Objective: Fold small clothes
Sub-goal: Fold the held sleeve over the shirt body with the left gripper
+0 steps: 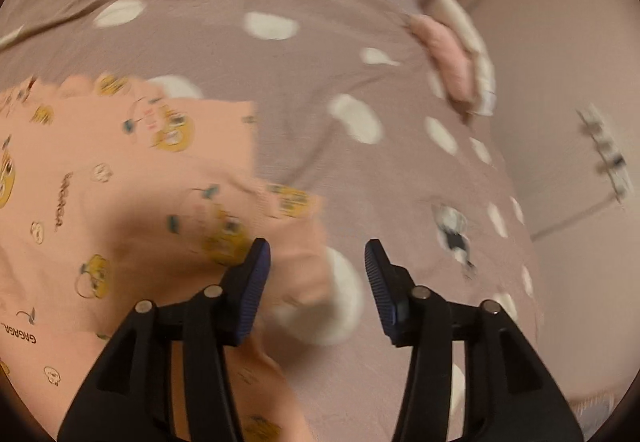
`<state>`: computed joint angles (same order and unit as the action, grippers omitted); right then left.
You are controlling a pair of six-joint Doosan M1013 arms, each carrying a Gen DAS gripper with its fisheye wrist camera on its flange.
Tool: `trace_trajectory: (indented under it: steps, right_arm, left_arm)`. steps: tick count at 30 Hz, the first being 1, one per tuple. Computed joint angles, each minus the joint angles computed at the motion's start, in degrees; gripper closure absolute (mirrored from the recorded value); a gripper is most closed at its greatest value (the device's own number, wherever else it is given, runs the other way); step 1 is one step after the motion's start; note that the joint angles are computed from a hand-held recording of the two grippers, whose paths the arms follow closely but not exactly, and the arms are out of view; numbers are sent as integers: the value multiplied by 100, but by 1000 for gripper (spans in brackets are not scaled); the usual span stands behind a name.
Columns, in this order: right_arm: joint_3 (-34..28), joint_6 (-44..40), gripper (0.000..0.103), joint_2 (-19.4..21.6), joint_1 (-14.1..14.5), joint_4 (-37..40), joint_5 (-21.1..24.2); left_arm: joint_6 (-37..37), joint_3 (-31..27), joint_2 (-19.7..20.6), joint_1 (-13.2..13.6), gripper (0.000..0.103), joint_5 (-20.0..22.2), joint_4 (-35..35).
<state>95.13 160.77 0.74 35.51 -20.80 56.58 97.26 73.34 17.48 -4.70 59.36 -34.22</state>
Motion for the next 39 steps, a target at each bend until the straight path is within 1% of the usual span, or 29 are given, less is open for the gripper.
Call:
trace_trajectory:
  steps: [2, 3, 5, 7, 9, 10, 11, 13, 16, 17, 18, 19, 20, 21, 22, 23, 25, 27, 28, 30, 33, 36, 37, 39]
  right_arm:
    - [-39, -146, 27, 36, -24, 103, -137]
    - [-55, -228, 27, 45, -10, 90, -207]
    - [-156, -381, 27, 110, 41, 34, -258]
    - [-248, -499, 27, 168, 87, 19, -242]
    - [-312, -566, 27, 200, 139, -20, -266]
    - [-331, -577, 27, 203, 173, -50, -305]
    - [-324, -609, 27, 195, 174, -43, -352]
    - [-329, -671, 27, 189, 216, -27, -421]
    - [-389, -825, 27, 230, 276, -13, -423]
    - [-426, -876, 27, 258, 295, -4, -430]
    - [-453, -920, 27, 279, 317, 17, -451]
    - [-484, -984, 27, 302, 337, 54, -483]
    - [-522, -1031, 27, 332, 351, 74, -491]
    - [-575, -1081, 27, 372, 378, 86, -476]
    - [-644, -1167, 27, 428, 405, 112, -448]
    - [-709, -1260, 26, 483, 429, 142, -418]
    - [-861, -1510, 25, 621, 481, 233, -391]
    - [-976, -1780, 24, 730, 500, 422, -393]
    - [-1052, -1931, 24, 799, 512, 543, -377]
    - [-1190, -2125, 24, 915, 540, 700, -327]
    - [-1315, -2393, 24, 1019, 606, 893, -380]
    - [-1387, -2644, 22, 1072, 686, 968, -395]
    - [-1420, -2674, 21, 1098, 713, 943, -355]
    - [-1428, -2704, 21, 1115, 748, 967, -336]
  left_arm:
    - [546, -27, -28, 2, 54, 317, -487]
    - [852, -47, -44, -6, 53, 563, -765]
    - [1215, -23, -124, -42, 47, 839, -1029]
    - [1450, 63, -280, -87, 42, 936, -1055]
    - [1582, 199, -464, -66, 36, 981, -1037]
    - [1622, 267, -543, -19, 27, 1009, -1038]
    - [1706, 409, -667, 53, 16, 976, -1011]
    - [1857, 724, -905, 227, 6, 799, -808]
    - [1487, 1175, -1203, 473, 4, 479, 59]
    - [1268, 1357, -1317, 620, 4, 439, 377]
    - [1153, 1522, -1422, 750, 4, 407, 534]
    - [1005, 1660, -1513, 861, 0, 372, 701]
    - [677, 1851, -1635, 1005, 1, 366, 1088]
    - [563, 1924, -1683, 1092, 1, 413, 1238]
    - [500, 2037, -1746, 1239, 1, 496, 1336]
    - [419, 2192, -1829, 1452, 1, 570, 1338]
    - [396, 2389, -1947, 1729, 1, 532, 1082]
    - [747, 2554, -2073, 1991, 1, 577, 585]
    - [845, 2573, -2113, 2039, 1, 620, 509]
    - [811, 2602, -2222, 2063, 1, 644, 606]
    - [777, 2691, -2373, 2126, 0, 489, 636]
    - [745, 2728, -2392, 2203, 0, 368, 699]
    - [796, 2734, -2368, 2288, 0, 391, 625]
    - [503, 2763, -2304, 2444, 1, 494, 588]
